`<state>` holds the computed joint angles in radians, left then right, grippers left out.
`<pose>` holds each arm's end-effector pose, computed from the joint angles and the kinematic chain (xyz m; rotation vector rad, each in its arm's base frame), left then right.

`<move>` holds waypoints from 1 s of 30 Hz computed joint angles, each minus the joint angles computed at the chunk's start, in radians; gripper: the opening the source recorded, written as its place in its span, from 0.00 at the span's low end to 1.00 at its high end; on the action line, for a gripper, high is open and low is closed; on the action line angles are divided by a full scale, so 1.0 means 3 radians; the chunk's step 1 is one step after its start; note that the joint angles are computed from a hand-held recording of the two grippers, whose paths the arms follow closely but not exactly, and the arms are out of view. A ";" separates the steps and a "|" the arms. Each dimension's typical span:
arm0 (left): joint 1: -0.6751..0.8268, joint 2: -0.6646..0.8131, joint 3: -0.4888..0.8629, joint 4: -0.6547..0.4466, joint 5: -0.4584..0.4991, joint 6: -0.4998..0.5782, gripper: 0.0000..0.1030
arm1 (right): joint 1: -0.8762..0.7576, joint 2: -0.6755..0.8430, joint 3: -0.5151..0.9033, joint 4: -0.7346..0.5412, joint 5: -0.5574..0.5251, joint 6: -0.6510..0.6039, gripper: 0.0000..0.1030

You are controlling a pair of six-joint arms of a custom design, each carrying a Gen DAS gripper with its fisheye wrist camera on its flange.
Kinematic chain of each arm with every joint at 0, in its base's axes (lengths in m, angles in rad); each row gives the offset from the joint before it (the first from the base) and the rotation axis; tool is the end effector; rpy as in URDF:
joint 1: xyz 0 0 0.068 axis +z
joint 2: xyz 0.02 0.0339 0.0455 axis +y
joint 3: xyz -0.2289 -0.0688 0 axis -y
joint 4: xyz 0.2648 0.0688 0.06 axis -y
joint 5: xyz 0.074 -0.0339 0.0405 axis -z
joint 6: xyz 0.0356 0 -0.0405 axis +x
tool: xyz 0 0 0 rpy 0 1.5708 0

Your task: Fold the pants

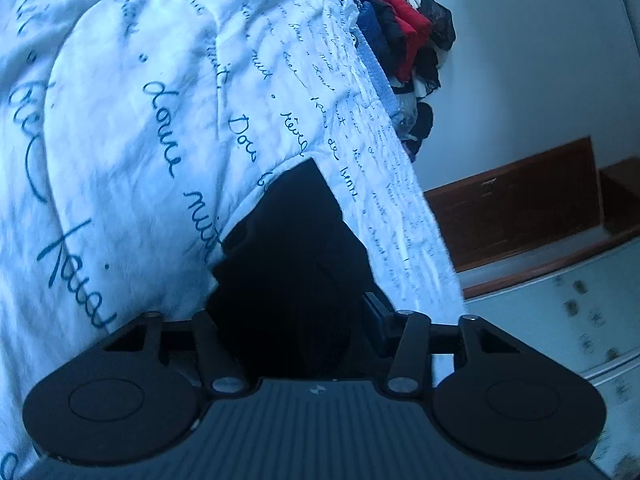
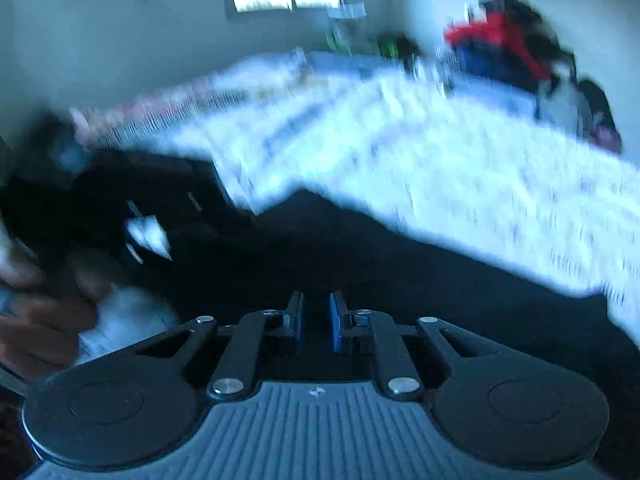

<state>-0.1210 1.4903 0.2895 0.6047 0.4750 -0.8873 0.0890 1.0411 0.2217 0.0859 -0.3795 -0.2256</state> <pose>0.2370 -0.0452 0.0572 -0.5815 2.2258 -1.0678 0.2065 0.0317 0.0868 -0.5446 2.2011 0.3643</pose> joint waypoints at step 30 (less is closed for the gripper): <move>-0.2808 -0.1401 0.0160 -0.1067 -0.3415 0.1066 0.21 | -0.1365 -0.1581 -0.0493 -0.0452 -0.1559 0.0524 0.17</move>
